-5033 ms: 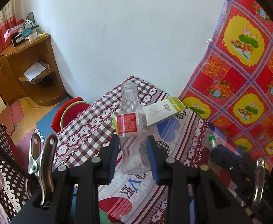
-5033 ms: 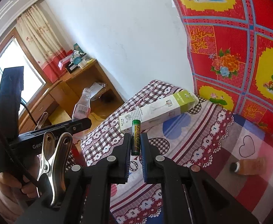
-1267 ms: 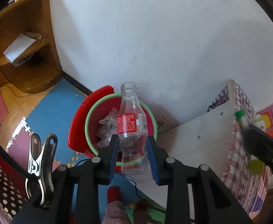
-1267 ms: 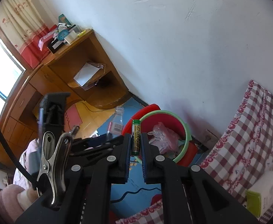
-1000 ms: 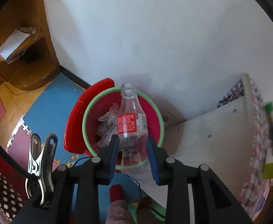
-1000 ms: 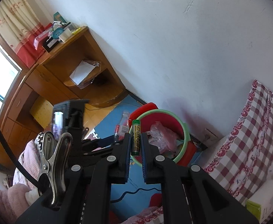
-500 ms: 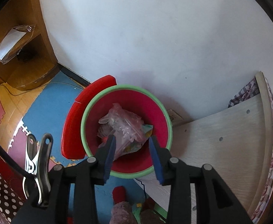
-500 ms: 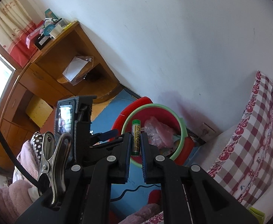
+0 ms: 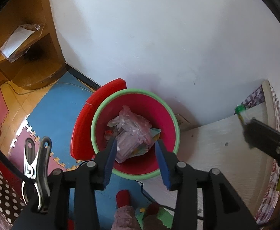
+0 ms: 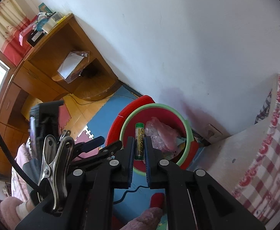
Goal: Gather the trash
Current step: 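Open the left gripper to drop the bottle into the red bucket, then open the right gripper to drop the green battery into the bucket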
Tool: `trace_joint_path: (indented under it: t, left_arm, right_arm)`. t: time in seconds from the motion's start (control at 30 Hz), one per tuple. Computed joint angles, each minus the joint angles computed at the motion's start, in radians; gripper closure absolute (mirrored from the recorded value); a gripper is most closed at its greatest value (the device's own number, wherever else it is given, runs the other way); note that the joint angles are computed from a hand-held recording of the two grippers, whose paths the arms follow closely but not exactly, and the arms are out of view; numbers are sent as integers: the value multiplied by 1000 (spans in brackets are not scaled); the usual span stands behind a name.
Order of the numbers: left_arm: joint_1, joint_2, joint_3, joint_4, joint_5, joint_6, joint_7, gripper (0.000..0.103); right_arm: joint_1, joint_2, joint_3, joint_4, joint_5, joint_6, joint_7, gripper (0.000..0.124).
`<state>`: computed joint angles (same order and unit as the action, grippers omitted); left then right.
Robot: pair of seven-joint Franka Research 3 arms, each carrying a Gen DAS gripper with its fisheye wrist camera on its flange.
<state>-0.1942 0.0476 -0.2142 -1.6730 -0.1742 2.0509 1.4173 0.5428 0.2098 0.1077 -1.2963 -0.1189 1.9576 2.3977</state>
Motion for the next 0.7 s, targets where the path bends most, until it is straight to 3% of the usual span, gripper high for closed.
trace_joint_path:
  t: [0.3,0.43,0.7]
  left_arm:
    - [4,-10,4,-15,4,-4,-4,60]
    - [8,-15,7,-19,3,-3,-7,60]
    - [12,-30,11,-20,-6,-4,-8,60]
  right_arm:
    - [-1,39,-10,26,17,-4,9,113]
    - [0,42,-13,30,17,4,17,98]
    - [12,31,-15,38,-11,-1,45,98]
